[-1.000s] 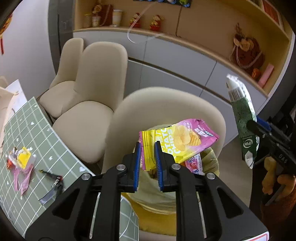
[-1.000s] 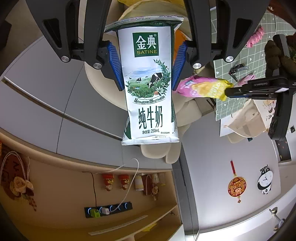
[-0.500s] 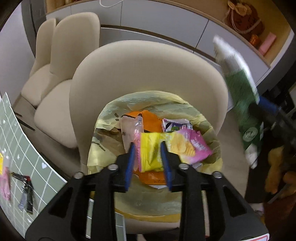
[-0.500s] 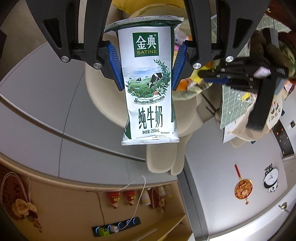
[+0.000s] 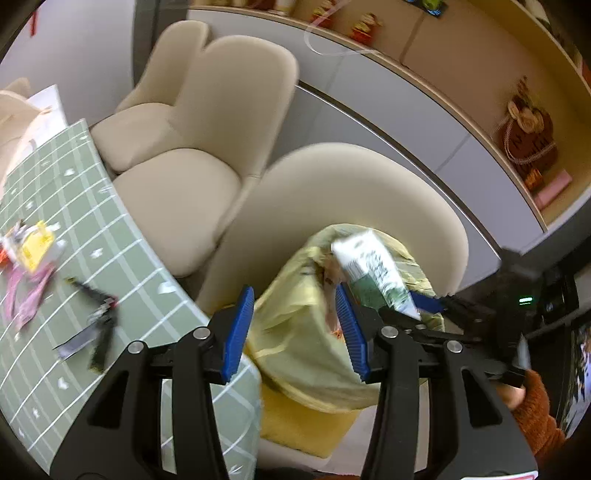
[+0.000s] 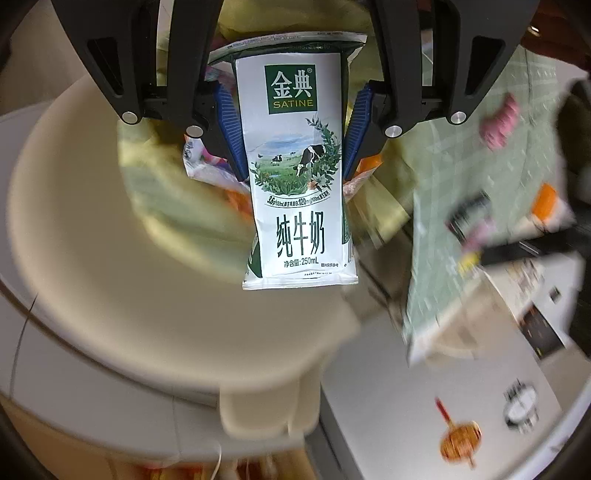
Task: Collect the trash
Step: 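Carry the chip bag and milk carton to the bin and release both inside, then grasp the red-gold candy wrapper with the left tool while the right tool grasps the black wrapper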
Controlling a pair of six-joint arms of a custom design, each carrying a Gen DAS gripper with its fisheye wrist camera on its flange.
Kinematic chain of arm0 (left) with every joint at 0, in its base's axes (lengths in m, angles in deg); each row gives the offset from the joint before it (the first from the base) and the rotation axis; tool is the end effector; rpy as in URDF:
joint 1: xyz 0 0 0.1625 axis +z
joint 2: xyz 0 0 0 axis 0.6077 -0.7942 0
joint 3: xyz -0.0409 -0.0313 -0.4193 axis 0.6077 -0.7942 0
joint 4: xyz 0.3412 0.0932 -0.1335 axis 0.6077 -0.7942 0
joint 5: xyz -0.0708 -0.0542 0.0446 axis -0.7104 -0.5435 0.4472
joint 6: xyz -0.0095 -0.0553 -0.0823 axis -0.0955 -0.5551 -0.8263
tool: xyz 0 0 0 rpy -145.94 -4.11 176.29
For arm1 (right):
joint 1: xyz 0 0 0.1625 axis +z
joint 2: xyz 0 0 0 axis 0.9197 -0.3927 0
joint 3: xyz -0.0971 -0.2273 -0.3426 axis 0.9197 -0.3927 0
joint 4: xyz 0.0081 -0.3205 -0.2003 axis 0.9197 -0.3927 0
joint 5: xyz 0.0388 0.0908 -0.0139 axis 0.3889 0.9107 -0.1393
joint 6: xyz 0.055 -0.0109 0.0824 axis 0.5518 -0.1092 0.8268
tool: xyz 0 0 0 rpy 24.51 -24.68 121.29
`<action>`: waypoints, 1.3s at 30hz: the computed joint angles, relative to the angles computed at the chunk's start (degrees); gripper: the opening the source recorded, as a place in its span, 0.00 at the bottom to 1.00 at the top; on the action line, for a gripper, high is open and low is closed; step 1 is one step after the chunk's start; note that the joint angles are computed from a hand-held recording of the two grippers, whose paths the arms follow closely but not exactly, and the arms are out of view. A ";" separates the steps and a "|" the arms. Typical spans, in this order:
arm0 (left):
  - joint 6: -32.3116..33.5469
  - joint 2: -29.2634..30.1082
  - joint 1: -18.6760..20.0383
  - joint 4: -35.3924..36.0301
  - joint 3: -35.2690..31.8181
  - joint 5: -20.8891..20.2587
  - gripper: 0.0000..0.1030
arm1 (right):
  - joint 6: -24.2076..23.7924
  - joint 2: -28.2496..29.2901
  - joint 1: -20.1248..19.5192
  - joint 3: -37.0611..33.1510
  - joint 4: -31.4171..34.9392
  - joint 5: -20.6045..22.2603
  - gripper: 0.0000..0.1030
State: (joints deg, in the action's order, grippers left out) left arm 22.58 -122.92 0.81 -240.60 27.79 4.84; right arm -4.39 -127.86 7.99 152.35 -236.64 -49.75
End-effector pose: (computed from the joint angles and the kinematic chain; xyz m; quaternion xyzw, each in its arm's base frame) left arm -0.3521 -0.5055 0.0349 0.2436 0.9404 -0.1577 0.1771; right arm -0.0130 -0.4512 0.2560 0.0891 -0.9267 0.2578 0.2586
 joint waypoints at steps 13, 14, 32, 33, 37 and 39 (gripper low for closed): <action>-2.93 -8.65 1.28 -4.62 9.82 2.23 0.49 | 3.02 2.14 2.16 1.62 -4.62 -7.40 0.47; -2.47 -9.33 1.29 -5.12 10.56 2.34 0.49 | 3.11 2.25 2.54 2.26 -6.51 -7.84 0.48; 2.12 -30.09 6.24 -10.09 27.29 4.87 0.55 | 13.11 8.62 23.14 11.78 -32.11 -17.83 0.54; 2.51 -31.52 6.81 -9.98 27.98 5.40 0.55 | 13.85 9.97 24.89 11.35 -32.55 -19.04 0.54; 4.19 -37.60 10.24 -8.35 29.92 6.29 0.55 | 16.48 15.56 30.65 9.28 -34.05 -23.01 0.54; 5.83 -39.59 11.76 -7.56 30.18 6.64 0.56 | 17.92 18.66 33.23 7.86 -34.94 -24.90 0.54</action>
